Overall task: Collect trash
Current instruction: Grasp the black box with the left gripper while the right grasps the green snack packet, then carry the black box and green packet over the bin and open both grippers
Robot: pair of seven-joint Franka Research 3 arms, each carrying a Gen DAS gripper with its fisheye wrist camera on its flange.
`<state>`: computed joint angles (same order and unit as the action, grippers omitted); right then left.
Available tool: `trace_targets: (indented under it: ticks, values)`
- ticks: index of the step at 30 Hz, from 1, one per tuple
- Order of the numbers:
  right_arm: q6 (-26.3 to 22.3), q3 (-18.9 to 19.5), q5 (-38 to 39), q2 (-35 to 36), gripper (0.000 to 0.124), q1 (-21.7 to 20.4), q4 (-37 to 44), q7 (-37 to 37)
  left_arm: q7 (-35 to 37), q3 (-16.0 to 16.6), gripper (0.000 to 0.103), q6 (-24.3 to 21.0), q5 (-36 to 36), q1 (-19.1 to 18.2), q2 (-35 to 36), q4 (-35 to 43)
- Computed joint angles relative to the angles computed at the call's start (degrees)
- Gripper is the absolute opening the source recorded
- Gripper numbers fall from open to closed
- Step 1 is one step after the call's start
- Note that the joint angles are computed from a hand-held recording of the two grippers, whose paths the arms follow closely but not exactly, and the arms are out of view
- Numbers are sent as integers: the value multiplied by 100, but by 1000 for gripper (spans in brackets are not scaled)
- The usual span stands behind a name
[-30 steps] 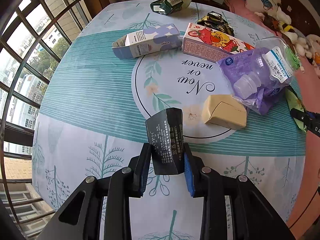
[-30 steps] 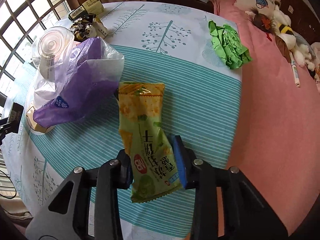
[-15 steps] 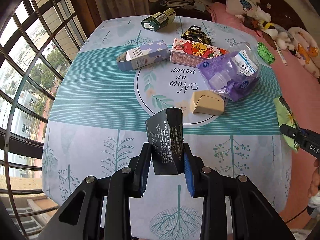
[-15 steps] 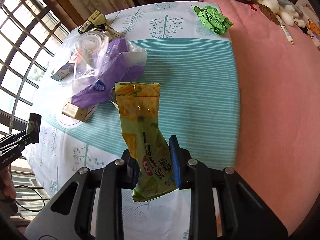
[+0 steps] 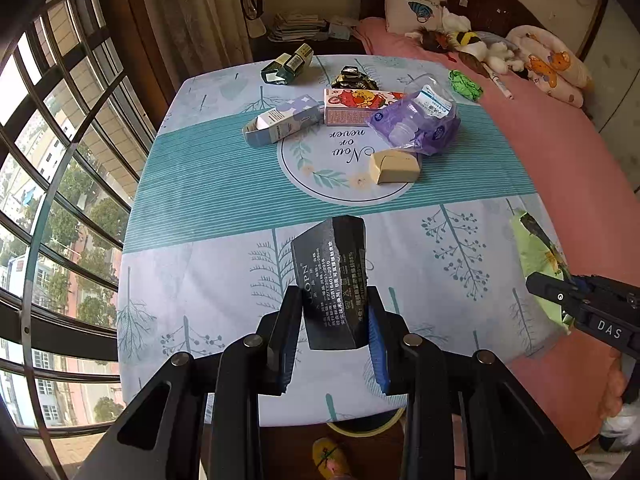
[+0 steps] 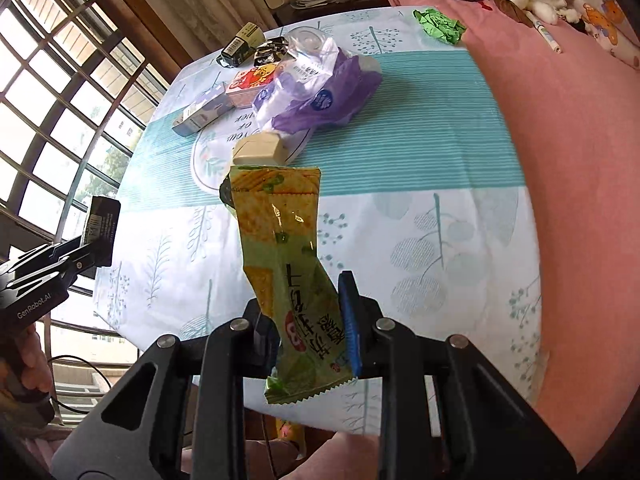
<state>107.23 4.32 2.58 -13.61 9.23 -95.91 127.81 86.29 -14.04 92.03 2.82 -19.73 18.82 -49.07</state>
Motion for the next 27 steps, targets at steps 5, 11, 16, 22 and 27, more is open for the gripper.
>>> trace_targets:
  ticks: [5, 11, 16, 22, 27]
  values:
    - [-132, 514, -231, -316, 23, 259, -206, 1058, 647, 50, 30, 517, -865, 632, -1320, -1833]
    - [-372, 1051, -492, -583, 23, 638, -333, 2311, 1401, 282, 30, 505, -1452, 856, -2293, -3061]
    - [-649, 1246, -398, -678, 23, 958, -417, 2876, 1706, 397, 30, 327, -1713, 809, -2787, -3731]
    - [-676, 1252, -137, -879, 23, 1178, -801, 3162, 1914, 402, 30, 343, -1743, 611, -3306, -4556]
    - [-169, 1184, 377, -1223, 23, 1303, -1669, 3320, 1985, 382, 30, 697, -1740, 380, -3813, -5551]
